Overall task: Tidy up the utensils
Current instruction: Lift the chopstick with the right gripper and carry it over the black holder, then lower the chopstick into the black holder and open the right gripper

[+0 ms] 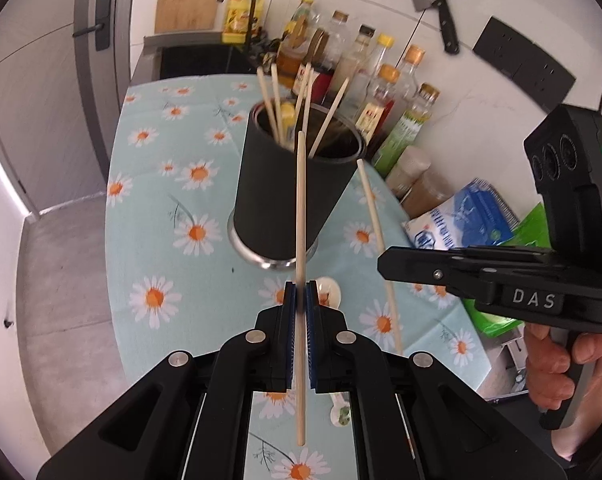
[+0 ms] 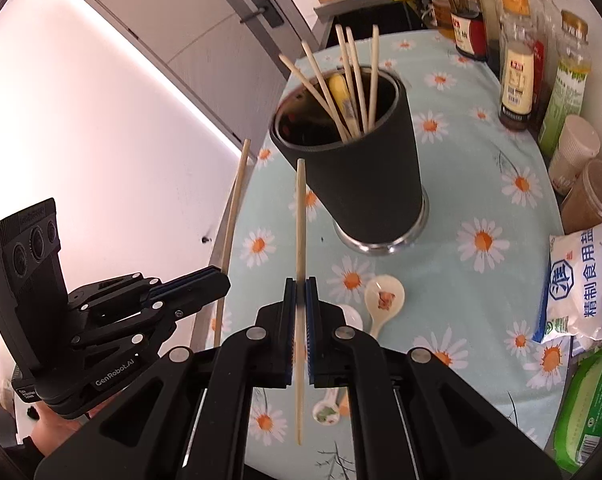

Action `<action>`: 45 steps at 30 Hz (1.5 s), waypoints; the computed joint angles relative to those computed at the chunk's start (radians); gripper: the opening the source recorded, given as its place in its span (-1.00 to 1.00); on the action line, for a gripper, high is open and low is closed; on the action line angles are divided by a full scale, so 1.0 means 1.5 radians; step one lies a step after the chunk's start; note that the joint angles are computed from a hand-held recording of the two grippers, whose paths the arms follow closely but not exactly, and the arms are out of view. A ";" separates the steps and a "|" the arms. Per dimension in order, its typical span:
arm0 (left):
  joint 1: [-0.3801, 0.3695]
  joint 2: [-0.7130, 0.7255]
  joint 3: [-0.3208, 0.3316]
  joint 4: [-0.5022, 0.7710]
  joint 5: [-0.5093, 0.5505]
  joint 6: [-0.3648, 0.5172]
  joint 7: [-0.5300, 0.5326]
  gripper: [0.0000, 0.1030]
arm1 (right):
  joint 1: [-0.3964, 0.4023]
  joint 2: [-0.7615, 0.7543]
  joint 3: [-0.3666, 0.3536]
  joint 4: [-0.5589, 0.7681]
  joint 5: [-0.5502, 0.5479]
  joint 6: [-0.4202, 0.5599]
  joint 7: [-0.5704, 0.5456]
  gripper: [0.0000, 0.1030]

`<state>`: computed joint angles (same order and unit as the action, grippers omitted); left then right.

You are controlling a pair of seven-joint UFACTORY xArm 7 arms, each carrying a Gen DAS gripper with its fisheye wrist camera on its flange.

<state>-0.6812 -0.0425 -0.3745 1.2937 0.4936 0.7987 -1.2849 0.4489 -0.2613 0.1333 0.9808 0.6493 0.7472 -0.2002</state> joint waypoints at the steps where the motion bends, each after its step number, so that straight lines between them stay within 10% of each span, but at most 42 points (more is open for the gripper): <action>1: 0.003 -0.006 0.004 -0.005 0.001 -0.015 0.005 -0.92 | -0.001 0.000 0.003 0.002 -0.002 -0.011 0.006 -0.89; 21: 0.074 0.020 0.035 0.021 0.177 -0.219 -0.050 -0.92 | 0.033 0.041 0.006 0.055 -0.064 -0.302 -0.007 -0.89; 38: 0.039 0.088 0.100 0.119 0.473 -0.233 -0.259 -0.92 | 0.036 0.118 -0.019 0.154 0.261 -0.385 -0.302 -0.89; 45: 0.026 0.118 0.115 0.146 0.473 -0.231 -0.255 -0.92 | 0.002 0.145 0.008 0.176 0.305 -0.389 -0.354 -0.89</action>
